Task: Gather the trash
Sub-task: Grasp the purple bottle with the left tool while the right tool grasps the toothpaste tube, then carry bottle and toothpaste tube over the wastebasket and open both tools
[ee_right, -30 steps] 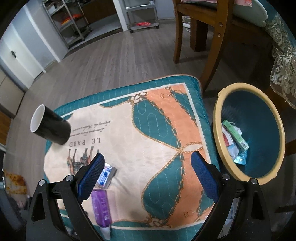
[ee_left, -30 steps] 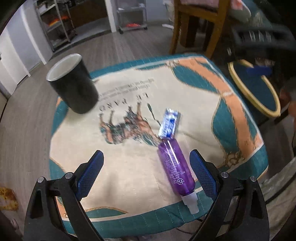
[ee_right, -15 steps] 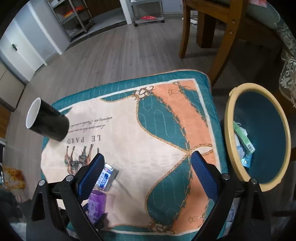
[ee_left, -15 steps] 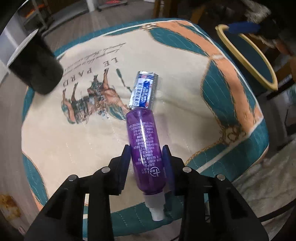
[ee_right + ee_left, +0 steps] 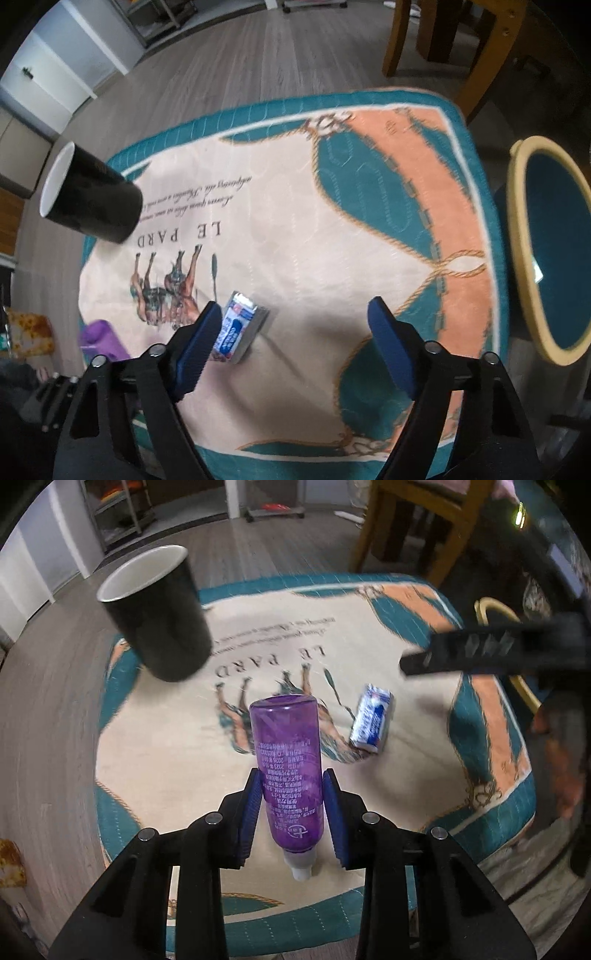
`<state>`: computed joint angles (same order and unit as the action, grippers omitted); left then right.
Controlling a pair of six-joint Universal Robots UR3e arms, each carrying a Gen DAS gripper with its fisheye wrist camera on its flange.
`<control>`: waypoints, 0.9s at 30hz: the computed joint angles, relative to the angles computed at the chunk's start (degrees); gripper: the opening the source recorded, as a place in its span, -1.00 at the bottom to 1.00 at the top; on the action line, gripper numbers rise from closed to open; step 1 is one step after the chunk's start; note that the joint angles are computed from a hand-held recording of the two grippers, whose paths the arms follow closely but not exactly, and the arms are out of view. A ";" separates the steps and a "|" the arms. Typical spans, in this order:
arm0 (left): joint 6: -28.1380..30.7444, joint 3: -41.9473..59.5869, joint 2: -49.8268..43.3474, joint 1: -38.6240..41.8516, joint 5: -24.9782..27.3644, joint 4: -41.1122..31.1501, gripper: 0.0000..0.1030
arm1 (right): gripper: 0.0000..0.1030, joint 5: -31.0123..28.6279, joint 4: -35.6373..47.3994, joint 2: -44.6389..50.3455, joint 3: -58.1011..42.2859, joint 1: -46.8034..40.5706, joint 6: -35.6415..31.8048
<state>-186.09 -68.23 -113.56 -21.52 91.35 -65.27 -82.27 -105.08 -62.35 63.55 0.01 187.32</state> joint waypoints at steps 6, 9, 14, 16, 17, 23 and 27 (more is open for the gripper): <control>1.53 -0.94 1.08 0.95 -1.27 1.43 -0.37 | 0.37 -1.41 1.57 5.84 -5.64 4.66 -0.43; 1.78 -1.96 2.11 1.85 -2.14 2.33 -0.37 | 0.22 -1.66 2.86 8.37 -8.43 6.26 -0.66; 2.59 -4.24 3.48 3.15 -2.72 3.24 -0.37 | -0.26 -4.48 3.92 10.87 -10.95 8.99 -2.31; 2.66 -4.79 3.96 3.72 -2.68 3.23 -0.37 | -0.32 -4.98 3.07 10.69 -10.44 9.40 -2.83; 2.55 -4.69 3.99 3.92 -2.75 3.12 -0.37 | -0.37 -5.09 2.65 10.47 -10.14 9.53 -3.21; 2.25 -3.76 3.83 3.65 -2.46 3.14 -0.38 | -0.39 -4.47 0.59 6.97 -6.78 8.01 -3.41; 1.89 -1.73 2.90 2.48 -2.06 2.86 -0.38 | -0.39 -1.94 -2.01 0.86 -2.02 3.78 -3.14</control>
